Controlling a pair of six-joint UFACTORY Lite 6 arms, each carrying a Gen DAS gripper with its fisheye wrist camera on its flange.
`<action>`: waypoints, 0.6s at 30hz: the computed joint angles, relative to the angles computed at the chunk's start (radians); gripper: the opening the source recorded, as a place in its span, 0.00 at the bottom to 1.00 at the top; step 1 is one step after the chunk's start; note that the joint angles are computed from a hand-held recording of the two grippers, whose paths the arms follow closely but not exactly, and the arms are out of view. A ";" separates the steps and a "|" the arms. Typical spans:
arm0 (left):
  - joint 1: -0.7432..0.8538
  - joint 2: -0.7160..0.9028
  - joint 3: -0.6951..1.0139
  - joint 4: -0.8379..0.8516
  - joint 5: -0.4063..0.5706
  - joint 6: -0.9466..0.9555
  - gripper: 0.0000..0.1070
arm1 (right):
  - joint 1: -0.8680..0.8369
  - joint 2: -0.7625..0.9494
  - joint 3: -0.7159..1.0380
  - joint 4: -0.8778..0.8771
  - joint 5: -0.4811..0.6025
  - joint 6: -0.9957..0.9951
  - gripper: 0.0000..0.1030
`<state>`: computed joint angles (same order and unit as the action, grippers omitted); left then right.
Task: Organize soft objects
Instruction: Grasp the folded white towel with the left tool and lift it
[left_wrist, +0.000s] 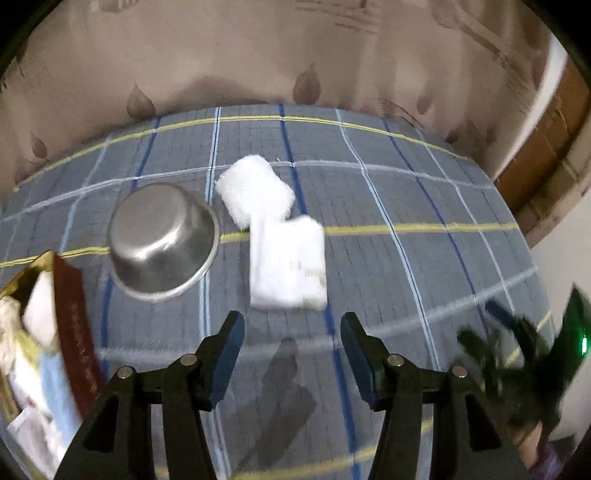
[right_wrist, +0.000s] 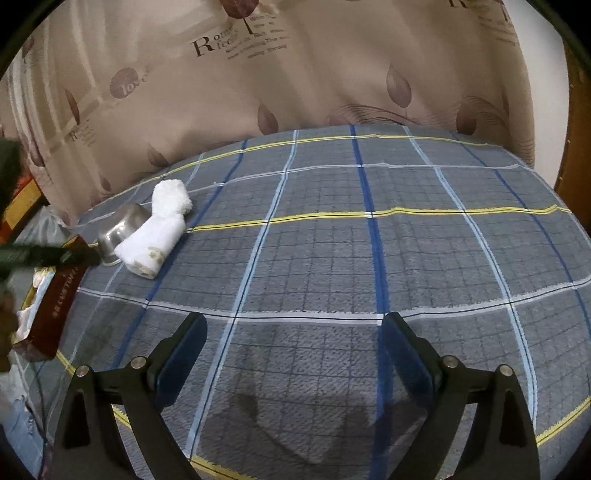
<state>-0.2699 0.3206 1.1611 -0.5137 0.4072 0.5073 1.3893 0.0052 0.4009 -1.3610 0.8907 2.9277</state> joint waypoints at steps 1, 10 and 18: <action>0.003 0.046 0.048 -0.007 0.017 -0.003 0.52 | 0.000 -0.003 -0.004 -0.008 0.000 0.005 0.91; 0.004 0.362 0.389 0.061 0.125 -0.062 0.52 | 0.025 -0.013 -0.019 -0.035 0.023 0.046 0.91; 0.005 0.449 0.475 -0.017 0.181 -0.013 0.52 | 0.030 -0.011 -0.017 -0.034 0.026 0.048 0.91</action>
<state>-0.2648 0.7695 1.6359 -0.5303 0.5884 0.4946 1.4198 -0.0056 0.3843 -1.3947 0.9168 2.9755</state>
